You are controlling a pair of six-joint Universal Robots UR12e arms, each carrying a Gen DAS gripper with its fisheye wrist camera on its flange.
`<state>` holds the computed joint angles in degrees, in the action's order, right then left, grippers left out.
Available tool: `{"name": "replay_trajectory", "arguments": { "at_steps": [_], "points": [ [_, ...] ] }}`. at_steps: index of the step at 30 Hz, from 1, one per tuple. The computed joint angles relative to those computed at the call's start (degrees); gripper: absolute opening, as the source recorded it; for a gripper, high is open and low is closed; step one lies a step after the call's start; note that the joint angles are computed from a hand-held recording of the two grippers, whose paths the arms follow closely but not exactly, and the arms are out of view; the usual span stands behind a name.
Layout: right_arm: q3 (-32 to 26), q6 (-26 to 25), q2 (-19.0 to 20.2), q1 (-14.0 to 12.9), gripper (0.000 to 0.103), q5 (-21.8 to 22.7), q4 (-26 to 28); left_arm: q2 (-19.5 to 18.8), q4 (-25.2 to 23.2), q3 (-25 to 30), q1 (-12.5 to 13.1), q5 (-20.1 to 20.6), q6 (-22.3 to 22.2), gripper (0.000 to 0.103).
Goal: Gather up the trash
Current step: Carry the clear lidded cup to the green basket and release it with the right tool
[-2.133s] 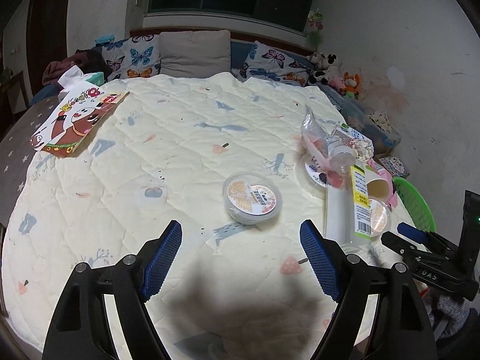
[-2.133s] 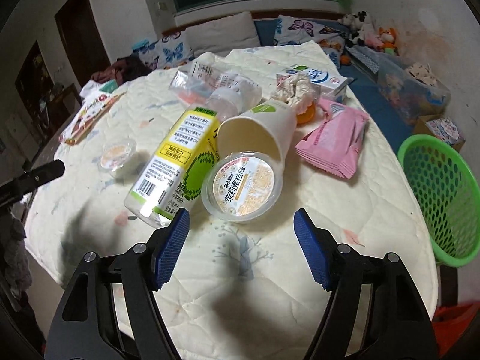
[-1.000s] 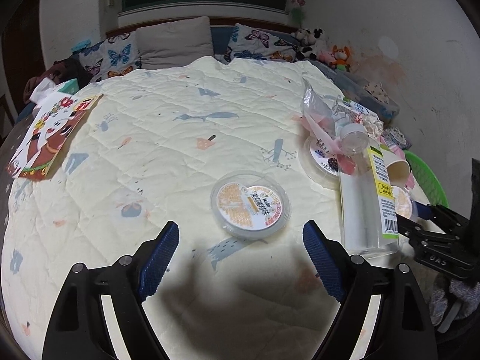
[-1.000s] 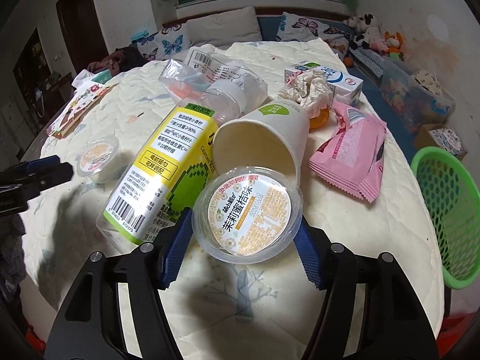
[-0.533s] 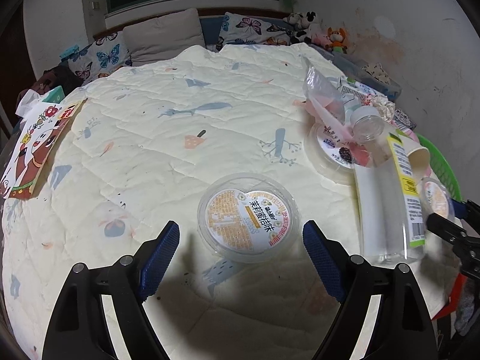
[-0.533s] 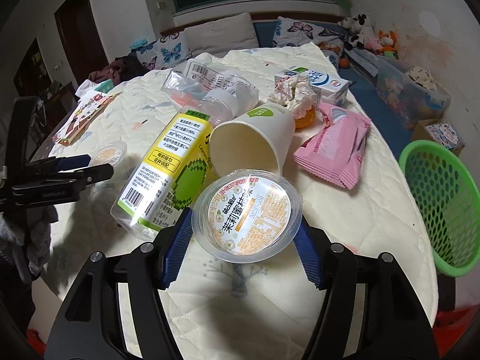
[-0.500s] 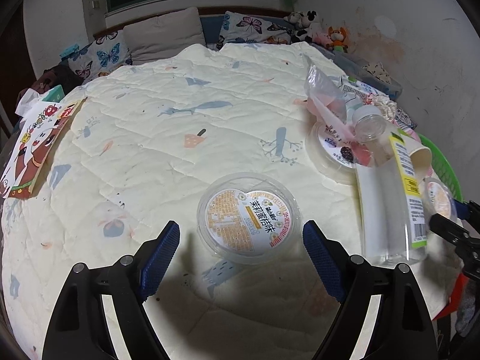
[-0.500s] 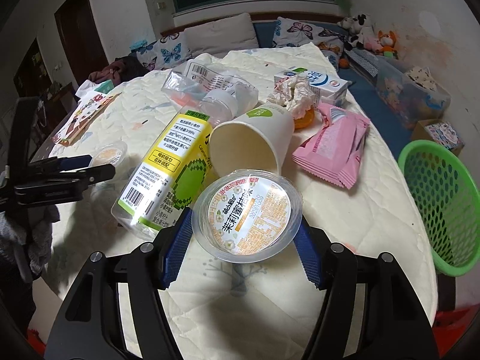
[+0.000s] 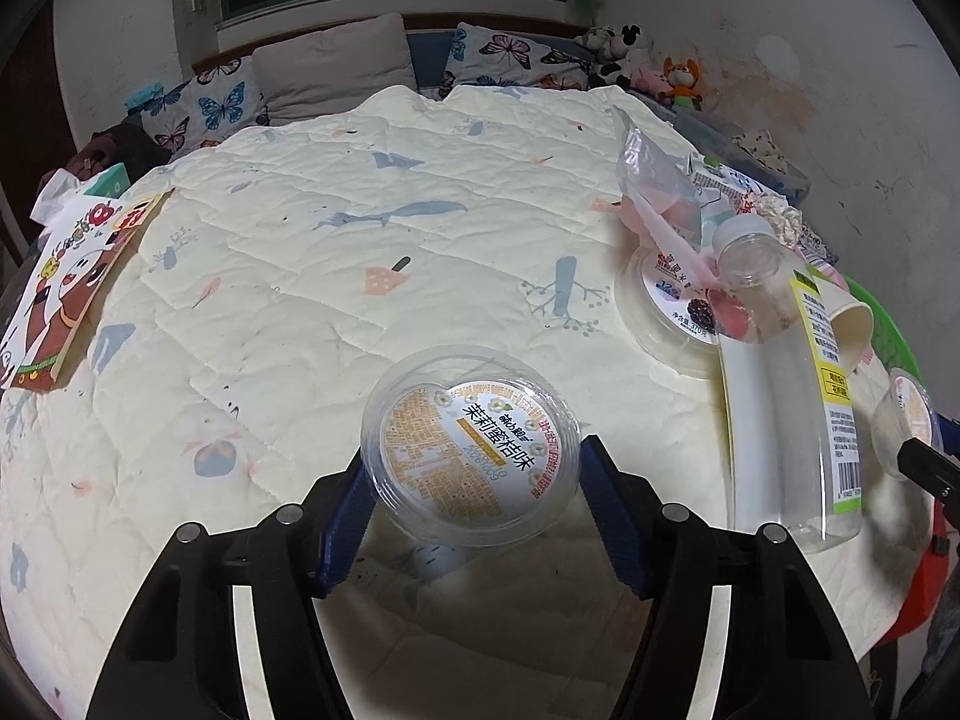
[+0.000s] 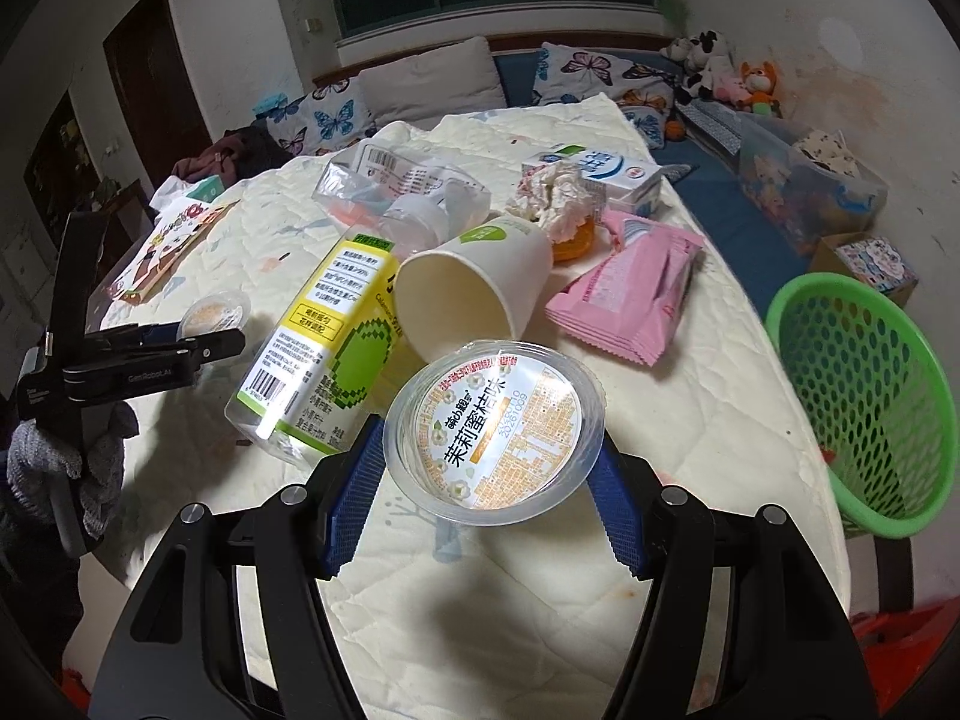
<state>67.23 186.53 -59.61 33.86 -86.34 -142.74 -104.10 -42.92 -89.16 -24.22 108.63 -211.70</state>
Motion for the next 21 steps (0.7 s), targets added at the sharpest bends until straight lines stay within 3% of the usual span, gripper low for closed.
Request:
{"name": "replay_trajectory", "arguments": {
  "at_steps": [11, 21],
  "points": [
    [3.68, 4.32, -3.02, -2.63, 0.065, -2.65, -4.52, 1.13, 3.05, 1.54, -1.57, 2.87, 0.85, 0.063],
    [4.9, 5.62, -4.1, -7.77, 0.065, -9.37, -3.12, -2.58, 4.23, 9.28, -3.9, 1.23, 5.29, 0.063]
  ]
}}
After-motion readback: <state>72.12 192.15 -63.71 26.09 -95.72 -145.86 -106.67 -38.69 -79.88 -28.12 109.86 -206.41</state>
